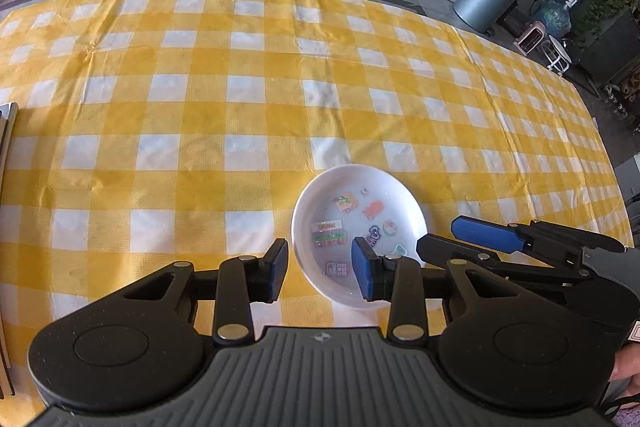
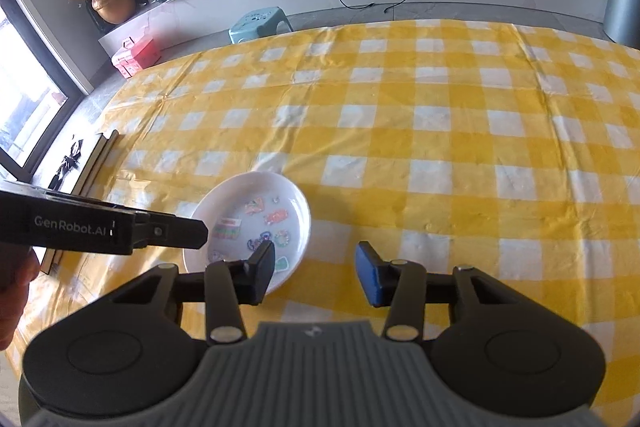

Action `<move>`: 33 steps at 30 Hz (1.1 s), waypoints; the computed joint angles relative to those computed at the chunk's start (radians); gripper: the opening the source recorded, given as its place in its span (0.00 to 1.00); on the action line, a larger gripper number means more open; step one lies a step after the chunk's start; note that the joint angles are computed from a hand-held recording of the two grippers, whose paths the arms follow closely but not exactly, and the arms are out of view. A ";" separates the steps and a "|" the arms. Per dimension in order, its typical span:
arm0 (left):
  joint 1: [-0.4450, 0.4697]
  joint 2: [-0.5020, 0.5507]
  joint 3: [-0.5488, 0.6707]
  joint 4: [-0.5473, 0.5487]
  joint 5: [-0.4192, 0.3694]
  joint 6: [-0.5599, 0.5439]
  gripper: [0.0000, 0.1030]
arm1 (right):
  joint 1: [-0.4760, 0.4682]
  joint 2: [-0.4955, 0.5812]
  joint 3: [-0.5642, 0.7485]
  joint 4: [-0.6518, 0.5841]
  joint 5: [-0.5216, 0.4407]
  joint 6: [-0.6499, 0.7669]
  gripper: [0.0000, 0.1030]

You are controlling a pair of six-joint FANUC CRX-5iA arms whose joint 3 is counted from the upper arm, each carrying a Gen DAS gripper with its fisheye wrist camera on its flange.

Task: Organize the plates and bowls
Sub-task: 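Move both open grippers to the small white sticker plate, then close both grippers on the sticker plate rim and lift it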

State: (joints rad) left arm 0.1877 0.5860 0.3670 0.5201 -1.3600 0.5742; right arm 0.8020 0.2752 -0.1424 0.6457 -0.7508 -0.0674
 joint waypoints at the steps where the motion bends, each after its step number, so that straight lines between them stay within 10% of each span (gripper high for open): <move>1: -0.003 0.007 0.009 -0.006 -0.004 0.004 0.35 | -0.003 0.005 0.005 -0.005 0.006 0.002 0.42; 10: -0.009 0.006 -0.009 -0.020 0.026 0.016 0.07 | -0.005 0.048 0.051 -0.033 -0.020 0.007 0.05; 33: 0.024 -0.356 -0.361 0.125 0.115 -0.108 0.02 | 0.156 -0.208 -0.172 0.197 -0.158 -0.345 0.02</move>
State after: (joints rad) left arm 0.2119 0.2304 0.0059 0.6446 -1.2452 0.4663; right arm 0.9581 0.0672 -0.3140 0.8424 -0.9089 -0.4123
